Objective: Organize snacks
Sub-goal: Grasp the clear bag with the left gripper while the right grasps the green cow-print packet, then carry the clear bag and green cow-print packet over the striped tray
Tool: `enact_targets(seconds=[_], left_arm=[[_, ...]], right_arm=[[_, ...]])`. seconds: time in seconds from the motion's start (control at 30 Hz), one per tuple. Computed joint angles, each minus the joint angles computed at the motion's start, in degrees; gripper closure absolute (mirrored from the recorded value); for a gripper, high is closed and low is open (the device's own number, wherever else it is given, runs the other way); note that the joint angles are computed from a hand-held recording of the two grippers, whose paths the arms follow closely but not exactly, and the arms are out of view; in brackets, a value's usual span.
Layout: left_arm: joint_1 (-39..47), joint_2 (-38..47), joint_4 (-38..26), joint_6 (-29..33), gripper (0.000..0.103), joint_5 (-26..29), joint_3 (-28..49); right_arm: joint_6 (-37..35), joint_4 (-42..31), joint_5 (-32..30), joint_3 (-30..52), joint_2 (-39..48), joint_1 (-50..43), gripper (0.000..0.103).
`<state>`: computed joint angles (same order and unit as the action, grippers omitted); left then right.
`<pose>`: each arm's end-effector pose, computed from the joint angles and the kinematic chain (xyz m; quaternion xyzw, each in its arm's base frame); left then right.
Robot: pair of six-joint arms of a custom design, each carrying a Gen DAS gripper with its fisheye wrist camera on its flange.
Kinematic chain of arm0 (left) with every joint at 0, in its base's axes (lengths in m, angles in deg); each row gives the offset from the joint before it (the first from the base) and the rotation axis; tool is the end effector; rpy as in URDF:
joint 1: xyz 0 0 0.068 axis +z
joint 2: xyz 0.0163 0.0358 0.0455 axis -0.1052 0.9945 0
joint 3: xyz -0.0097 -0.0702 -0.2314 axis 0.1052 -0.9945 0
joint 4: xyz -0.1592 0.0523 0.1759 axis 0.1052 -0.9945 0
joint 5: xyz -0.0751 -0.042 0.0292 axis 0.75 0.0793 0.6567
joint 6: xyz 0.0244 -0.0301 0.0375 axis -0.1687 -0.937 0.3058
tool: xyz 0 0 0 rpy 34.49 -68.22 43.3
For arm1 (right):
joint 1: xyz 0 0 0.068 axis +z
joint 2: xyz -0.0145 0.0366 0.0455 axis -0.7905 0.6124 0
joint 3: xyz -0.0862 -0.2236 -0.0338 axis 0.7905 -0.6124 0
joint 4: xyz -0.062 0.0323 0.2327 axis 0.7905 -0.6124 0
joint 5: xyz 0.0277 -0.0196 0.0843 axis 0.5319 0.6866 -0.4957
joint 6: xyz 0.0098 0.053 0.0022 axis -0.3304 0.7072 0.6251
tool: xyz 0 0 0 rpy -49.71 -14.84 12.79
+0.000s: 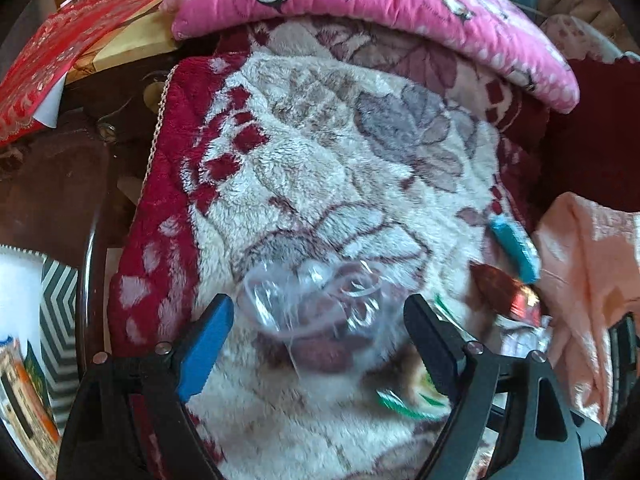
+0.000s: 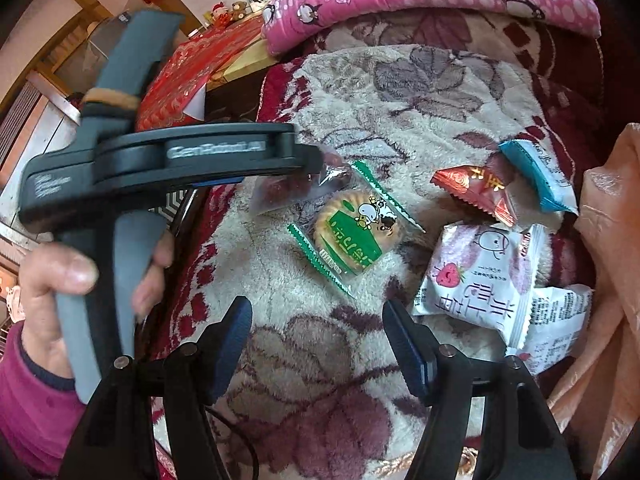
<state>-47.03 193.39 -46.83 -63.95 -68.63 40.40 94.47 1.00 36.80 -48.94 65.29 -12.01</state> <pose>0.2620 -0.2256 0.1453 0.0874 0.9788 -0.0895 0.1624 0.1320 0.1174 0.1365 -0.0556 0.9449 0.2422 0.2132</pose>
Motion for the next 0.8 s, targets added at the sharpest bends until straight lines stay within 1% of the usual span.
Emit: enact_targets(seconds=[0.03,0.07,0.13,0.2,0.3,0.43,0.53,0.63,0.67,0.7,0.73,0.8], left_arm=[[0.3,0.5,0.4,0.3,0.044,0.7,0.1],[1.0,0.5,1.4,0.7,0.058,2.7,-0.4],[1.3,-0.1,2.3,0.7,0.061,3.2,-1.3],[0.7,-1.5,3.0,1.3,0.067,2.4,-2.6],[0.8,-5.6,4.0,-0.1,0.069,1.6,-6.6],[2.2,-13.0,4.0,-2.5,0.07,1.2,-13.2],[2.2,-17.7,2.5,-3.5,0.071,-0.4,-16.6],[1.7,-22.4,1.2,-4.3,0.071,-2.1,-19.9],[1.4,-23.2,0.6,-4.7,0.071,-2.4,-20.5],[1.1,-24.1,0.3,-5.1,0.071,-2.6,-21.2],[0.8,-25.4,0.4,-5.5,0.071,-3.0,-22.2],[0.1,-27.6,-0.3,-6.4,0.071,-3.6,-23.8]], right_arm=[[0.1,0.8,-0.3,0.0,0.9,-0.5,0.031],[0.2,2.2,-0.7,0.0,2.2,-1.1,0.031],[1.0,4.8,-1.4,0.1,4.5,-2.0,0.031],[2.4,6.4,-0.3,0.9,7.2,-2.3,0.03],[4.5,9.3,1.0,1.8,10.8,-2.8,0.03],[7.3,13.5,2.9,3.4,15.7,-3.5,0.029],[7.5,15.3,3.7,6.4,22.2,-3.7,0.029],[7.5,15.7,6.0,7.3,23.7,-2.6,0.028],[6.3,14.8,7.2,8.1,24.5,-1.9,0.031],[4.9,12.6,9.4,9.0,24.9,-0.6,0.042],[3.5,11.2,11.0,9.0,24.2,0.5,0.045],[3.0,10.8,9.6,6.8,21.1,0.3,0.047]])
